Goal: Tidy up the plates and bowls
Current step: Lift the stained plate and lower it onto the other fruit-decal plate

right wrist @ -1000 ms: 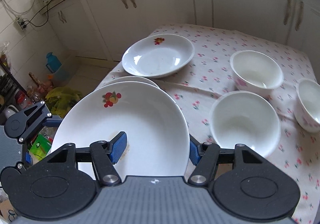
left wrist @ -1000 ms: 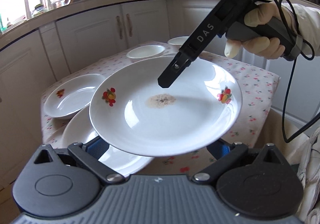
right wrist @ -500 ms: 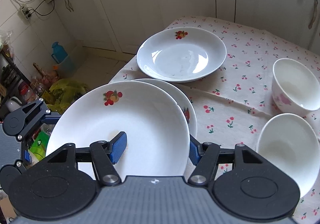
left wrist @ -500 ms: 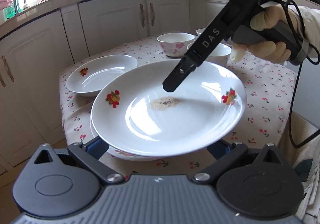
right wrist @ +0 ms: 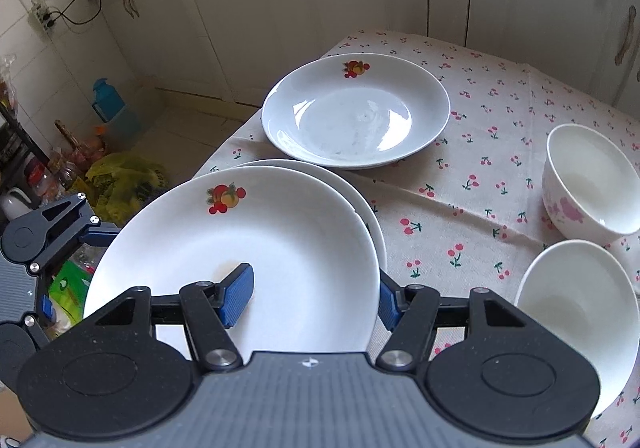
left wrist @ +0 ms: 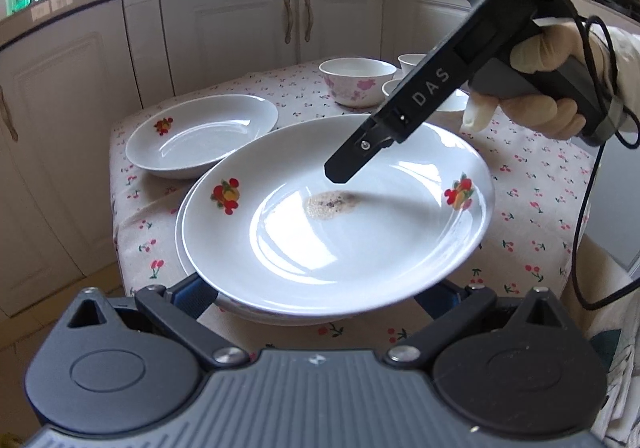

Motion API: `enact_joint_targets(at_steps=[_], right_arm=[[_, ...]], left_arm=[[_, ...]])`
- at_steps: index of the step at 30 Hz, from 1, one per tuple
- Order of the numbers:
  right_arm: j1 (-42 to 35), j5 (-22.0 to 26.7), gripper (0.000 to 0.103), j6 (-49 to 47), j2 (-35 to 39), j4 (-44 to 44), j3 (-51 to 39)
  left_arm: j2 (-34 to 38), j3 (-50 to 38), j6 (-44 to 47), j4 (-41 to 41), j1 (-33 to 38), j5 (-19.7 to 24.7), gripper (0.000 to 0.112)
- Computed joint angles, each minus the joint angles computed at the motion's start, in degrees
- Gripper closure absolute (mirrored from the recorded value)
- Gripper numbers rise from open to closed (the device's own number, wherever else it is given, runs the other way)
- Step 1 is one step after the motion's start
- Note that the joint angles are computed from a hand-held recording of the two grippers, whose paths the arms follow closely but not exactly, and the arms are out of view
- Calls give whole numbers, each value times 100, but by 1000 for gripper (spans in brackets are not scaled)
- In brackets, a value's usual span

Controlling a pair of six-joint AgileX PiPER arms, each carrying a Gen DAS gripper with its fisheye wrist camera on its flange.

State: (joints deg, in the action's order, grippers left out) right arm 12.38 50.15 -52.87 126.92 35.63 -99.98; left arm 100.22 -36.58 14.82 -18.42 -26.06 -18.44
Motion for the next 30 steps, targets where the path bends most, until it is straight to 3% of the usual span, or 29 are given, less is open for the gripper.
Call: enact_joint_targets(at_steps=[5,13,18,30], right_arm=[[47,39,34,70,70,-75,-103],[163,26,34,233,125,-274,-157],[227,58,34,338,202,-390,-243],[164,304,34,524,244,-390,-375]], left_arm=[[-50,24,247,-321,-51,39,10],[-79,-63,1448,-1521,-160,221,10],[-123,-4,587,-739,18,320,10],[-149,23,207,-382,85,334,10]])
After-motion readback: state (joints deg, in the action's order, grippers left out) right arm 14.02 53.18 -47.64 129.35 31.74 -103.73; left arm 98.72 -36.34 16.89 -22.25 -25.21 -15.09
